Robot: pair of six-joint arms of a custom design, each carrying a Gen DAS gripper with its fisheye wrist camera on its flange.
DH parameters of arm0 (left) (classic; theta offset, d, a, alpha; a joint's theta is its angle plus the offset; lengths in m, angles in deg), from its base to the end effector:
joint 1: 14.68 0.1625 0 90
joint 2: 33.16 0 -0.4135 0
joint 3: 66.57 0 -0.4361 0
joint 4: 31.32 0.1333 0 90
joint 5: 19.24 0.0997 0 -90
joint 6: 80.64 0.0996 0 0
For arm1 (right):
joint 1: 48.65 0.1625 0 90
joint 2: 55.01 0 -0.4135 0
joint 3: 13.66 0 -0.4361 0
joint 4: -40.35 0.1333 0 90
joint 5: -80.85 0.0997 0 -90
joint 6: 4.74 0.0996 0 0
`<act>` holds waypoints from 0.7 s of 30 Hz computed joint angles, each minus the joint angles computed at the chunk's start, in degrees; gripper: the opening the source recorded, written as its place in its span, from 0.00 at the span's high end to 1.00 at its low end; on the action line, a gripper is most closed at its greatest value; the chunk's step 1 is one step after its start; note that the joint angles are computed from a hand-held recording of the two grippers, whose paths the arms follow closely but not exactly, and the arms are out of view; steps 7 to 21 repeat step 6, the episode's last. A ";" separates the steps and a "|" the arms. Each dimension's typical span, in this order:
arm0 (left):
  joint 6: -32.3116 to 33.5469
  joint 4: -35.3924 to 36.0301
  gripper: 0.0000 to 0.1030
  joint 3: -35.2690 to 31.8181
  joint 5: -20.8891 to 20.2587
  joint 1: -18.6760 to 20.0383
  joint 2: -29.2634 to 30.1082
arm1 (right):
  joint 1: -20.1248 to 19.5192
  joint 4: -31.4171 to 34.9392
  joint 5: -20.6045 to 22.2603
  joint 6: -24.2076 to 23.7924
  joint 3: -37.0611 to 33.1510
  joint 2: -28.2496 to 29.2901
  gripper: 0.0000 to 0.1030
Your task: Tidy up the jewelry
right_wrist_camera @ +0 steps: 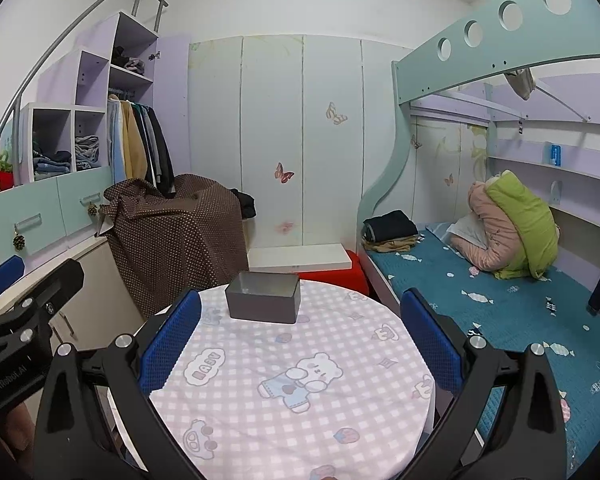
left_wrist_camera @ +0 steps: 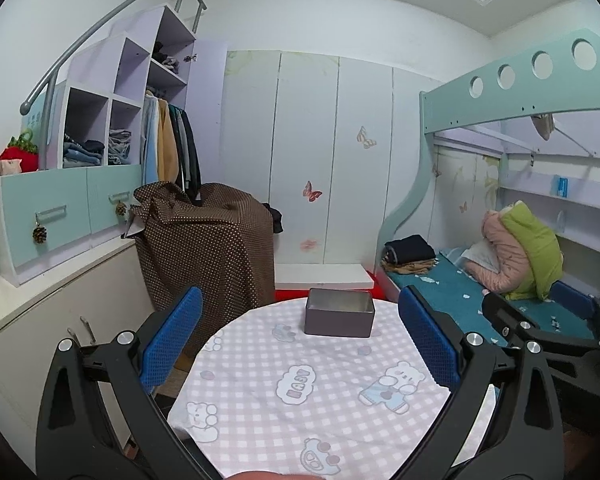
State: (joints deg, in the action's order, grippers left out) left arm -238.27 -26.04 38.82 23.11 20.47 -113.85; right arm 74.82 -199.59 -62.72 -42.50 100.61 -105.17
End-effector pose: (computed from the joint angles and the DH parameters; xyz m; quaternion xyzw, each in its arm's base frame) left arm -0.2663 -0.4406 0.2684 0.3364 0.7451 -0.5371 0.2079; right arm 0.3320 -0.4058 0.1828 0.1313 -0.7102 0.5951 0.3526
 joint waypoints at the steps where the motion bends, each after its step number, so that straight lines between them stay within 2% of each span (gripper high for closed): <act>1: -0.13 0.19 0.05 -0.20 -0.44 -0.07 0.31 | -0.03 0.22 0.00 0.29 -0.02 -0.01 0.07; 21: -0.09 -0.27 0.05 -0.24 -1.12 -0.16 0.57 | -0.11 0.24 -0.14 0.66 -0.11 0.13 0.07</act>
